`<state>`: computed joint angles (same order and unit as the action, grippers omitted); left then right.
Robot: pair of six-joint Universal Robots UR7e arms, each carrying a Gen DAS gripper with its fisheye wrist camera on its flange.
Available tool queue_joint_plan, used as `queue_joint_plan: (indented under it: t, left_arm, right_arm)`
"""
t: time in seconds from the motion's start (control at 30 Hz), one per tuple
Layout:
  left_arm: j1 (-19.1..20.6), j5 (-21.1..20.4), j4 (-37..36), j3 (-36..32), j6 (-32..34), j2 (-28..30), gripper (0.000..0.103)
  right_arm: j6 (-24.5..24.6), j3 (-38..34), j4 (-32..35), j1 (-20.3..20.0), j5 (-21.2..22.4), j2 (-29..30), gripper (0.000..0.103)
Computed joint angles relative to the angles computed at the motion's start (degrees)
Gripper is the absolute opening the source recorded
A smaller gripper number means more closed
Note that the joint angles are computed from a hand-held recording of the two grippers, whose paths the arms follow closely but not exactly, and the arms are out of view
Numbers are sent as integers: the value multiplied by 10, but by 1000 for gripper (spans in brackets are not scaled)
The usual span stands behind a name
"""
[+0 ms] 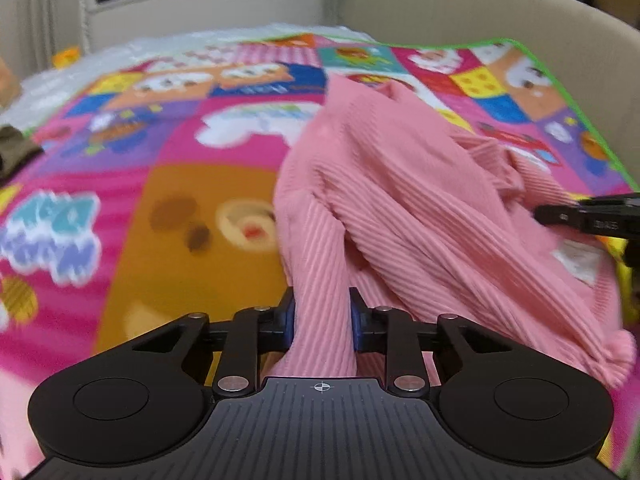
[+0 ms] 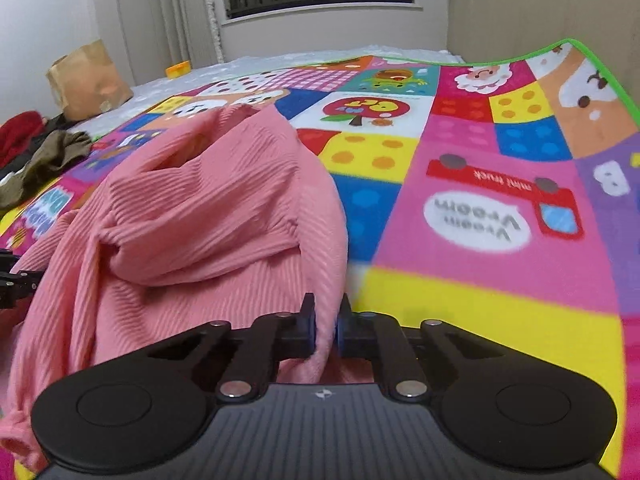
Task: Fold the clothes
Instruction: 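Grasp the crumpled pink ribbed shirt with both grippers, then lift and shake out the shirt with both grippers, then release it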
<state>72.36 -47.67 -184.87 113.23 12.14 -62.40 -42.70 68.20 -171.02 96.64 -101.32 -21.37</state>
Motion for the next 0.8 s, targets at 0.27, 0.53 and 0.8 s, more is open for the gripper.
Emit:
queue_joint_plan:
  t: [0.27,0.53,0.8]
  left_arm:
    - [-46,7,13,105,-24,-86,64]
    - [-25,-230,136,73,-166,-133,95]
    - [-26,-205,159,16,-187,-19,54]
  right_arm:
    - [-43,151,-89,-17,0,-83,9]
    - [-34,156,-134,-20,9,-68,51]
    - [-40,164,-159,-22,18,-62,59]
